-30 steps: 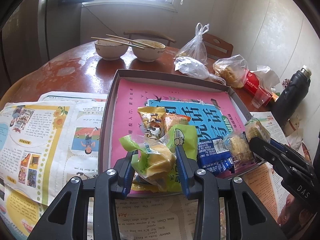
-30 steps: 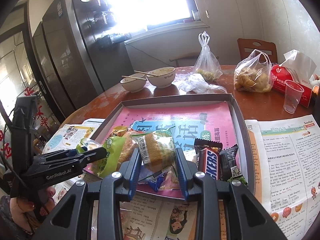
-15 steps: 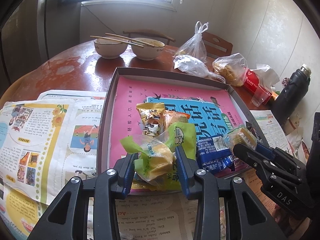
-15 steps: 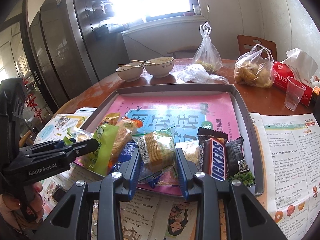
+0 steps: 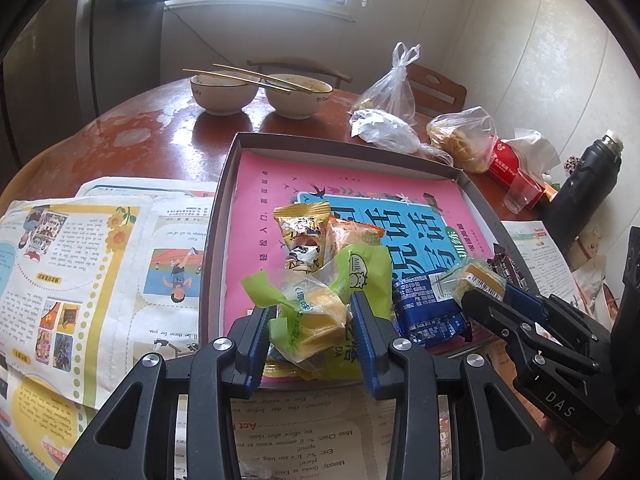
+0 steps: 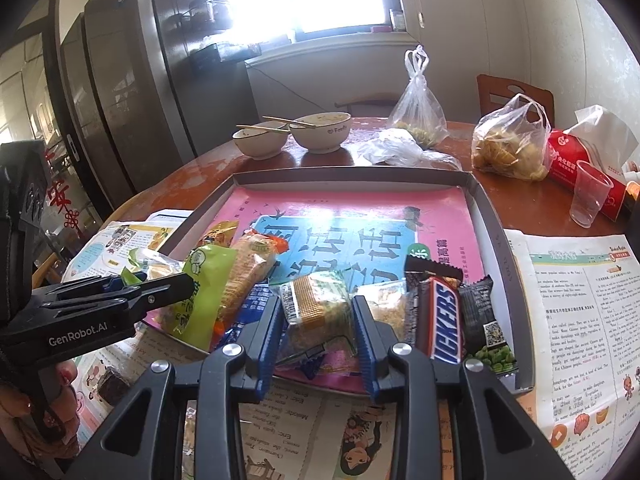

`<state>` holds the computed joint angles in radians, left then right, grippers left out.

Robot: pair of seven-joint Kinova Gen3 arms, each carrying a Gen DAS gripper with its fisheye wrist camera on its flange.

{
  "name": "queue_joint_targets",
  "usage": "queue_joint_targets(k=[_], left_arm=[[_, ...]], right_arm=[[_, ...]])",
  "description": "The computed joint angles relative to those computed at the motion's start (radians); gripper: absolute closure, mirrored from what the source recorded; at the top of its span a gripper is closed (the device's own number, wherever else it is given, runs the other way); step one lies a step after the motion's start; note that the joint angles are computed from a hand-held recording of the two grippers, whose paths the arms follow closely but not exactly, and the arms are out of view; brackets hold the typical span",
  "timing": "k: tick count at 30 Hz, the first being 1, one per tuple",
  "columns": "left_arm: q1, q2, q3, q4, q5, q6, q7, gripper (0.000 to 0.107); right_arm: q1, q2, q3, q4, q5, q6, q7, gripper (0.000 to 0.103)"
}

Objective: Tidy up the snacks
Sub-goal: 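Lower the green snack bag into the tray and open the left tool while the right tool releases the cake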

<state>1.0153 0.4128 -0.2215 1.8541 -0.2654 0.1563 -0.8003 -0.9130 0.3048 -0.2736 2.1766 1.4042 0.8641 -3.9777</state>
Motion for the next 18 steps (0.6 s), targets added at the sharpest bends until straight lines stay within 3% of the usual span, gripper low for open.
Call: queue_joint_targets(k=[18], left_arm=[[0.021,0.004,-0.016,-0.012,-0.037,0.024,0.039,0.068]], right_arm=[[-0.013,-0.016,-0.015,0.017,0.004,0.011,-0.014,0.059]])
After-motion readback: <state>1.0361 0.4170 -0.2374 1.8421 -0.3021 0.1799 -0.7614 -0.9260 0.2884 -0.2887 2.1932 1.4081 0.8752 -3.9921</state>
